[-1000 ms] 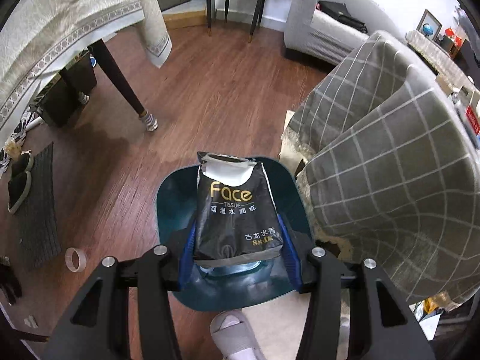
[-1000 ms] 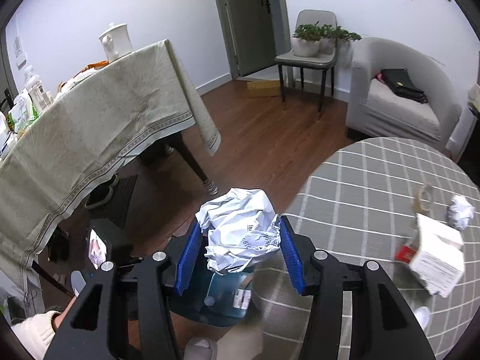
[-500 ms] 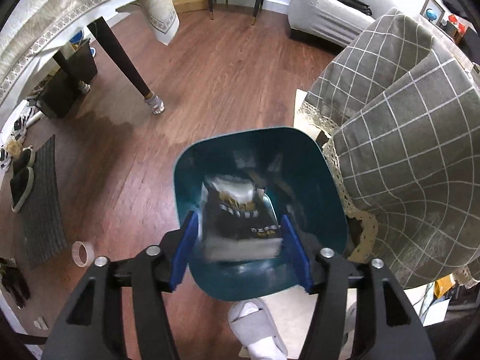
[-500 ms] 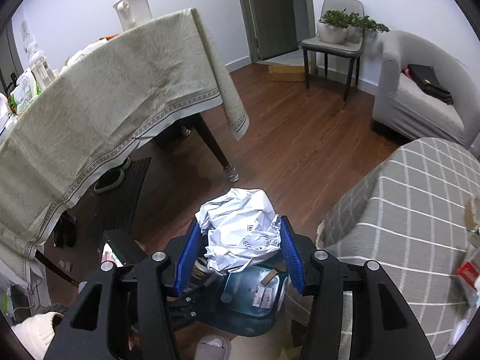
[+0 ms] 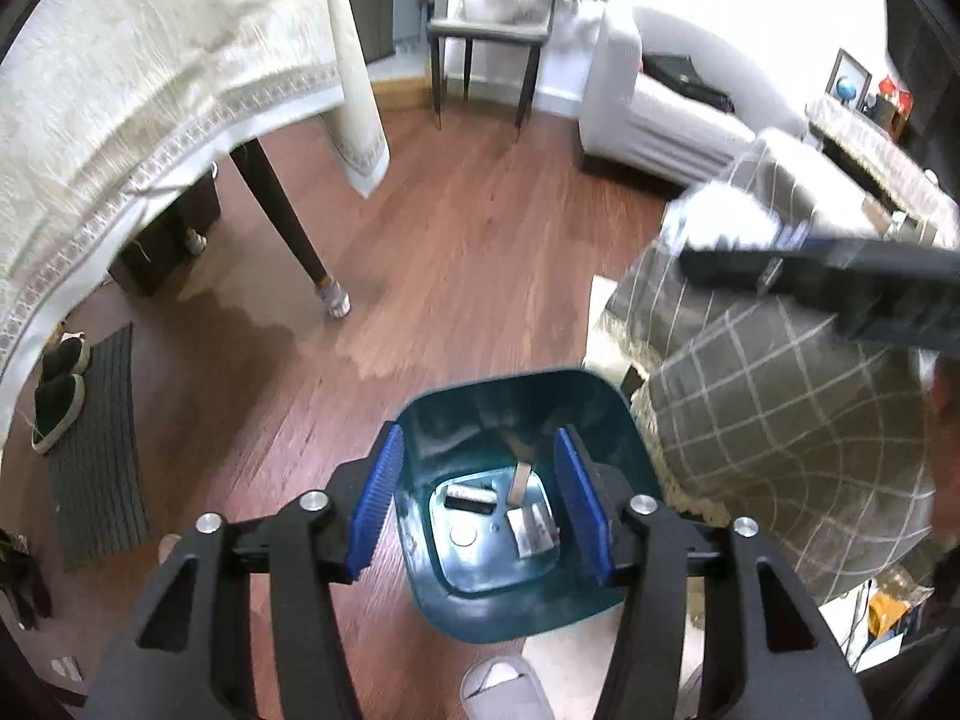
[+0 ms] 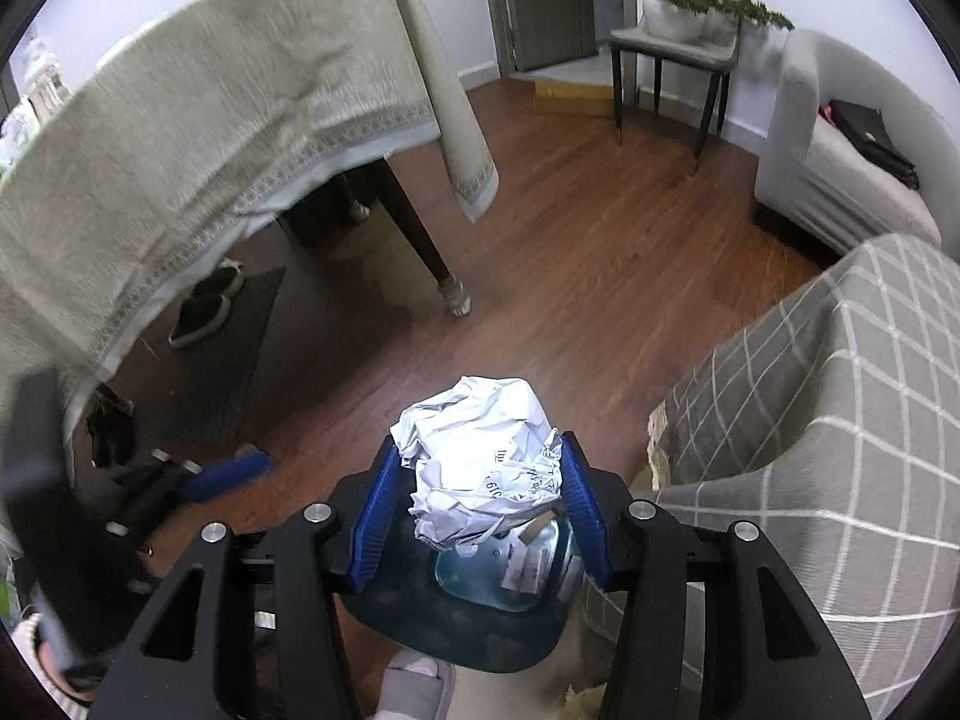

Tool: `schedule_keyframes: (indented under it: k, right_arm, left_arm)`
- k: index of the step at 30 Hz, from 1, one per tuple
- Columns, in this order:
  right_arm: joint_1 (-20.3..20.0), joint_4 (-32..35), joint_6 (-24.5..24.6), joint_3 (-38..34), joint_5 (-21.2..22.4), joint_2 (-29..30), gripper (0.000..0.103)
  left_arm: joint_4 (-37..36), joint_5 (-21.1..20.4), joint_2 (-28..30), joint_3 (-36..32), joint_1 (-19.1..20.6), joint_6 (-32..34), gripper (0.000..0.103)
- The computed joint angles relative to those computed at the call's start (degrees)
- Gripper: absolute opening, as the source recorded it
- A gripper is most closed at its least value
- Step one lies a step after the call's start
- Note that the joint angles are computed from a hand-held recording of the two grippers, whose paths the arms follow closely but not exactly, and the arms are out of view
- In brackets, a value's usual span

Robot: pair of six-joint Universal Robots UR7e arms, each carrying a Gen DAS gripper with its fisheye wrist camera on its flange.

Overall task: Collect trash
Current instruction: 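Carry both items over the teal bin and open both tools to drop them, then lift both tools from the bin back toward the table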

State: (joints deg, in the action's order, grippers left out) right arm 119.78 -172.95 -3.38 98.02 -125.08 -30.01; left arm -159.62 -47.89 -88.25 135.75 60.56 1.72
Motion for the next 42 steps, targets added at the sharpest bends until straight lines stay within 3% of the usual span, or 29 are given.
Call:
schedule_keyframes:
  k: [17,28,32,42]
  right_arm:
    - [-4.32,5.49,0.43,-1.18,0.9,4.91,0.053]
    - [-5.51,12.51,-0.64,-2.36,-1.19,8.03,0.057]
    - [-4.96,11.65,-2.39,-1.44,-0.19,7.71,0.066]
    - [-3.13,8.87,-4.19,1.58,0.7,4.3,0.066]
  left_arm:
    - [2.96,-1.36,-6.83,-1.73,-3.87,-2.24,0.032]
    - [5.03,-0.92,-8.99,-1.63,-7.45,-2.21,0.032]
    - [5.76,-0.36,-9.97,-1.83,-8.43,-2.29,0.032]
    - [6.79,0.69,-11.41,-2.41,-11.43,-3.24,0.032]
